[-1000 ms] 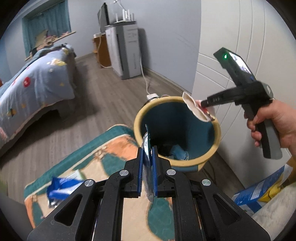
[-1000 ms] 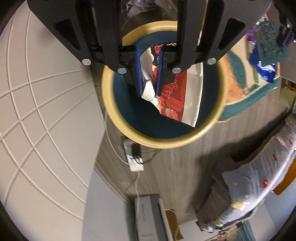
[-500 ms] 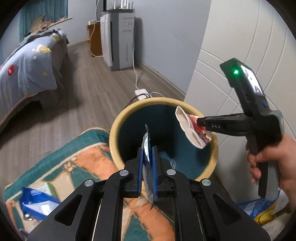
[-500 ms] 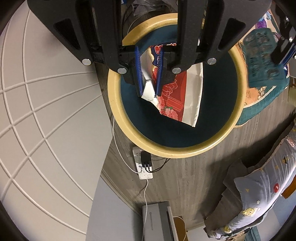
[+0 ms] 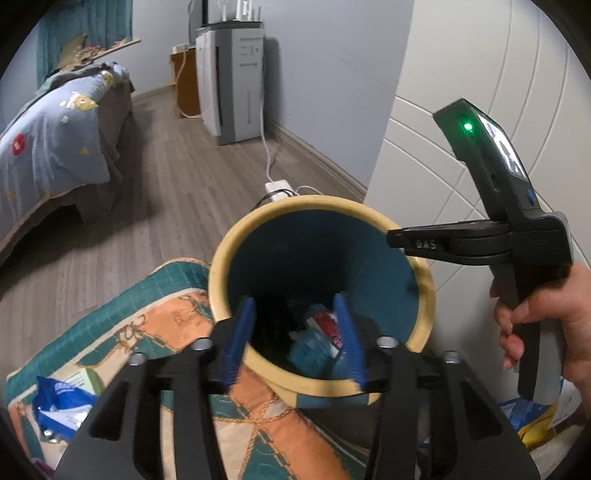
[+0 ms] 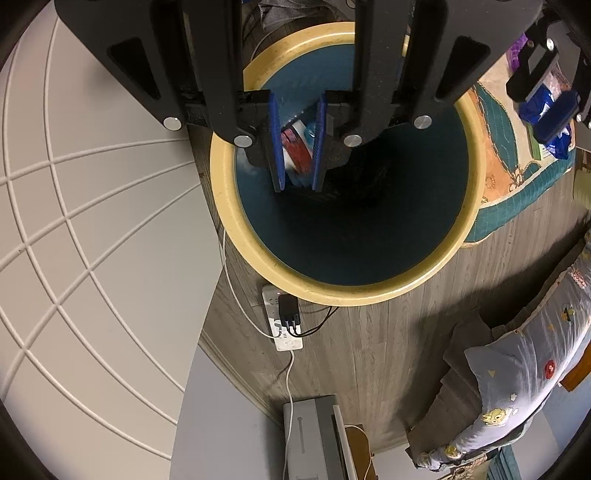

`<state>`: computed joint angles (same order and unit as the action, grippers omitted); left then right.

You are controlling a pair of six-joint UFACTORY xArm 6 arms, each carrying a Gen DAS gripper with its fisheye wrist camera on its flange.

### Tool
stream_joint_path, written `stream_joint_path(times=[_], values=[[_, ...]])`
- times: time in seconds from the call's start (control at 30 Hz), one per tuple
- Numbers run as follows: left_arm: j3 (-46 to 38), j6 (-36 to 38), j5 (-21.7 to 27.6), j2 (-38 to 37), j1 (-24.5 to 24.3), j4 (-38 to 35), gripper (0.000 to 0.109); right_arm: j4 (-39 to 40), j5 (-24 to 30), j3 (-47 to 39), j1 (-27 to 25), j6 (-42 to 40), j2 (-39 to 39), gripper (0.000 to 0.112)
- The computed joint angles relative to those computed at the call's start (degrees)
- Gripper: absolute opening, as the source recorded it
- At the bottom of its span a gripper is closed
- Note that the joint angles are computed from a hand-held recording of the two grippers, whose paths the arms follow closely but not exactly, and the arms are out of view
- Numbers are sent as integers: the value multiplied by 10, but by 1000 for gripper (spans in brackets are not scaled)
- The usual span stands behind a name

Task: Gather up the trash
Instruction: 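Move both tools back over the remaining trash on the cushion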

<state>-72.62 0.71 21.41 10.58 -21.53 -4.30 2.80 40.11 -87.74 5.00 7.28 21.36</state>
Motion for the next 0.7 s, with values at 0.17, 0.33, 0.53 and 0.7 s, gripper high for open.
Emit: stream_joint_path(times=[0.17, 0.33, 0.53, 0.7], values=[[34, -108, -32, -23, 16, 101, 93, 14, -21, 8, 2, -5, -10, 87], [52, -188, -9, -48, 36, 182, 95, 30, -30, 10, 11, -21, -23, 97], [114, -190, 14, -129, 71, 197, 96, 14, -22, 4, 37, -17, -30, 97], [163, -170, 49, -219, 123, 211, 96, 20, -22, -1, 66, -17, -39, 97]])
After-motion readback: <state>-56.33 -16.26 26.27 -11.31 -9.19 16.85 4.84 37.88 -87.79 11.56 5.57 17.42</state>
